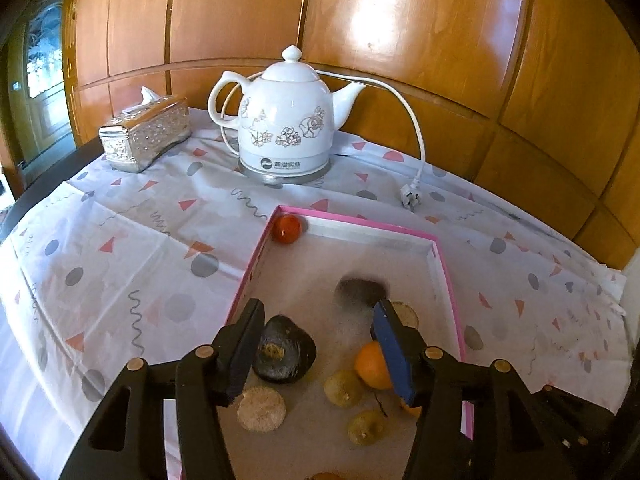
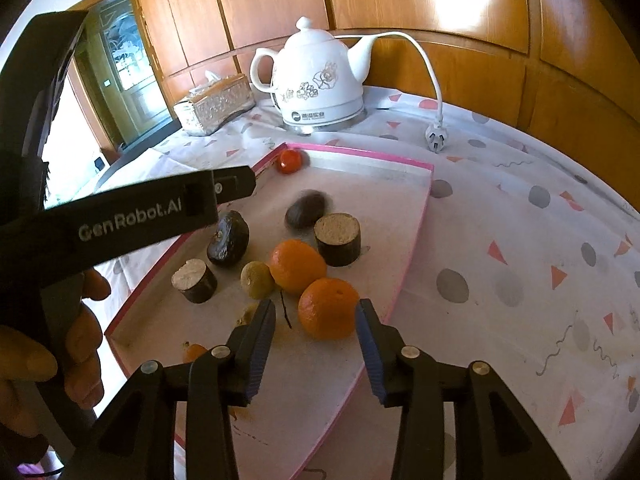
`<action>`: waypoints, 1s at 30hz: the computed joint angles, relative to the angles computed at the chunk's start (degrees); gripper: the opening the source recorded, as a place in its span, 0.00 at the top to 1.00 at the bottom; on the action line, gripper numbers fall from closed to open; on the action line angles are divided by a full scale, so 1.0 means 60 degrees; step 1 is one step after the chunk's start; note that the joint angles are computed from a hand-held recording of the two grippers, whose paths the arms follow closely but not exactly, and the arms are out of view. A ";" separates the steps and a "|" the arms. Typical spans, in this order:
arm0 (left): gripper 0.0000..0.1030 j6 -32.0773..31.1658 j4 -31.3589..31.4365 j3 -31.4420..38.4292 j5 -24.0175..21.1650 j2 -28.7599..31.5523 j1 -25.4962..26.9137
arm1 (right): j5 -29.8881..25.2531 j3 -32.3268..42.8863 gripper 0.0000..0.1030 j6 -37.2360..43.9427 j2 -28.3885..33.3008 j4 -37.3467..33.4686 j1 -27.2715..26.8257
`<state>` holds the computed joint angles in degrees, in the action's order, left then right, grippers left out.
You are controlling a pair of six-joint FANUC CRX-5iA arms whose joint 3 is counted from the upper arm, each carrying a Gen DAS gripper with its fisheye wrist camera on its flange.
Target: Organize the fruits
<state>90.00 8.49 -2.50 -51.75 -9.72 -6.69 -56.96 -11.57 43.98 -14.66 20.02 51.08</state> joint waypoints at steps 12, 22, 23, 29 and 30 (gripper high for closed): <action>0.34 0.0347 -0.0084 -0.0360 -0.0011 -0.0578 -0.0173 | -0.0259 -0.0439 0.59 -0.1028 -0.0286 0.0715 0.0338; 0.31 0.0559 -0.0293 -0.0511 -0.0068 -0.0881 -0.0063 | -0.0444 -0.0165 0.81 0.0009 0.0215 0.0718 0.0515; 0.30 0.0568 -0.0310 -0.0539 -0.0057 -0.0917 -0.0028 | -0.0387 -0.0219 0.81 -0.0043 0.0244 0.0854 0.0536; 0.27 0.0665 -0.0334 -0.0663 -0.0103 -0.1059 0.0187 | -0.0304 0.0167 0.84 0.0302 0.0797 0.0883 0.0244; 0.26 0.0637 -0.0295 -0.0694 -0.0109 -0.1081 0.0232 | -0.0281 0.0195 0.84 0.0293 0.0847 0.0893 0.0213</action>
<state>93.83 6.72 -6.66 -52.40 -16.20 -5.29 -58.64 -10.41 45.74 -9.58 25.37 52.36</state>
